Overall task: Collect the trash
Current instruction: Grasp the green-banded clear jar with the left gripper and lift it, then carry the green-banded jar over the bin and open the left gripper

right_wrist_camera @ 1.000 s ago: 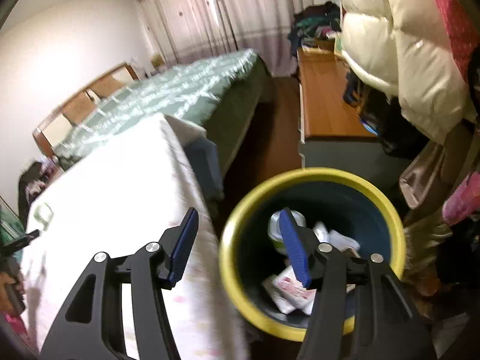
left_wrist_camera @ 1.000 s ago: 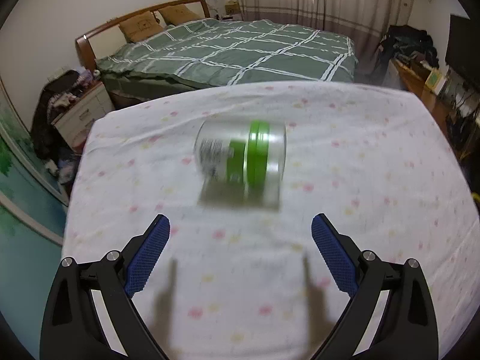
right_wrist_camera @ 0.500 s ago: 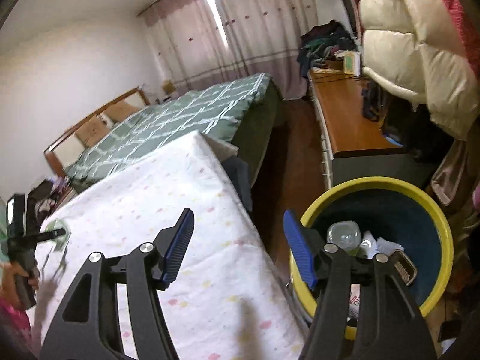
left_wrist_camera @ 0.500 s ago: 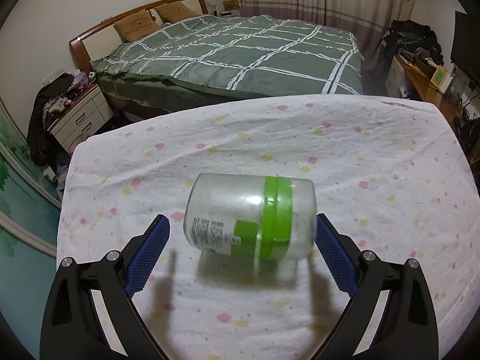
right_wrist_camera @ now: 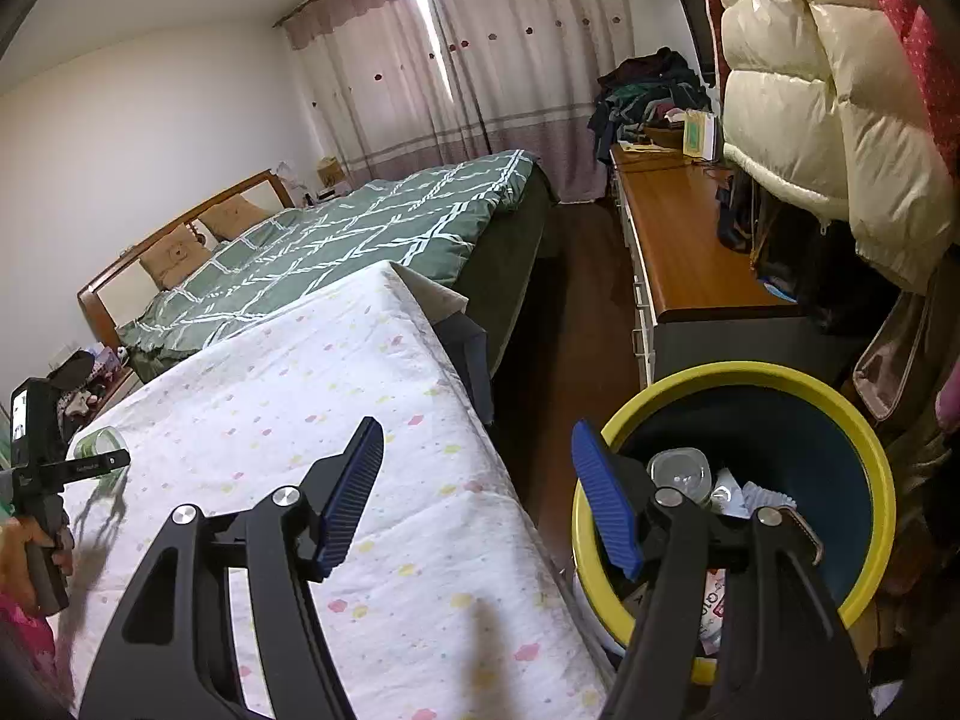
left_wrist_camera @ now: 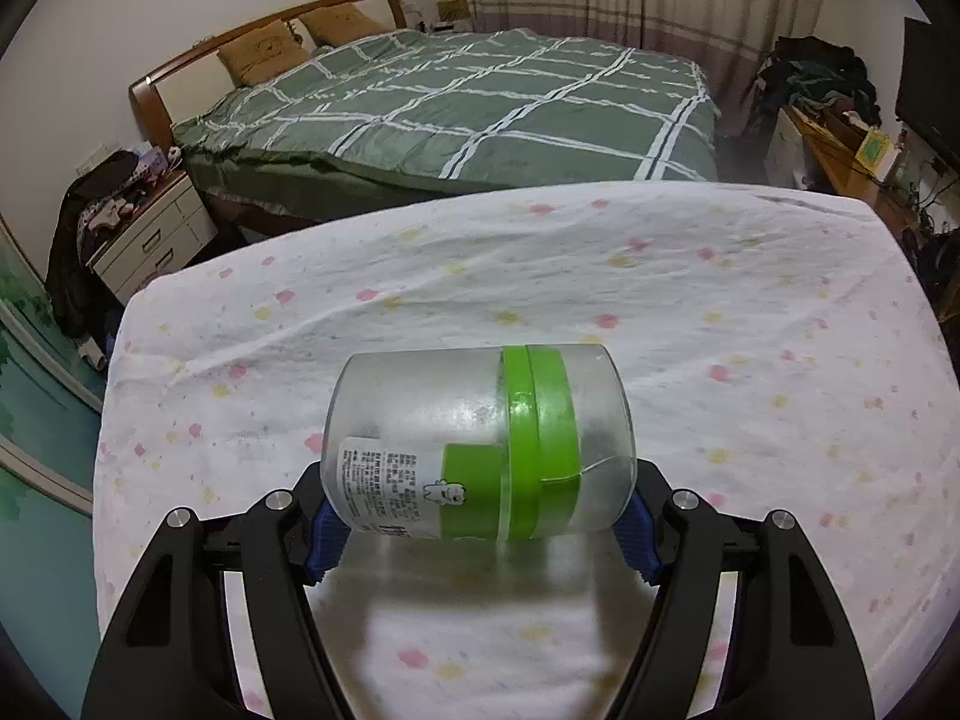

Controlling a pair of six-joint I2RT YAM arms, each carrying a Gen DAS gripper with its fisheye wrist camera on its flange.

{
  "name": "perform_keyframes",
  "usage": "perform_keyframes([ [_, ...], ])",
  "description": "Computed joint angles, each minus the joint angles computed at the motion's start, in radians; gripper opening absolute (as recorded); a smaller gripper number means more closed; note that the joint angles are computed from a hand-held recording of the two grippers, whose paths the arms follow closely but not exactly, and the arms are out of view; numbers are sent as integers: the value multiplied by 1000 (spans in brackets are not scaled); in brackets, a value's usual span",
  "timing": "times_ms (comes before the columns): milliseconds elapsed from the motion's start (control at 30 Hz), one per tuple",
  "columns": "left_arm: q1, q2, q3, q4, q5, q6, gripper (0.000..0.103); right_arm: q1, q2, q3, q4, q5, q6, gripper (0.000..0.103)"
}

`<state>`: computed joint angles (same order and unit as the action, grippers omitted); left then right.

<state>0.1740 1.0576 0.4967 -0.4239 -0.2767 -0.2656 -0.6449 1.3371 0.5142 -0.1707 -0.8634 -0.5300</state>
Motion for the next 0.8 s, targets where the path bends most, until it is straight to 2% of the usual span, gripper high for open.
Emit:
perform_keyframes([
  [200, -290, -79, 84, -166, -109, -157, 70, -18, -16, -15, 16, -20, 9, 62],
  [333, -545, -11, 199, -239, -215, -281, 70, -54, -23, -23, 32, -22, -1, 63],
  [400, -659, 57, 272, -258, -252, -326, 70, -85, -16, -13, 14, -33, -25, 63],
  [533, -830, 227, 431, -269, -286, -380, 70, -194, 32, 47, -87, -86, -160, 64],
  [633, -921, 381, 559, -239, -270, -388, 70, -300, 93, 128, -156, -128, -251, 68],
  [800, -1036, 684, 846, -207, -220, -360, 70, -454, 233, 322, -266, -183, -331, 68],
])
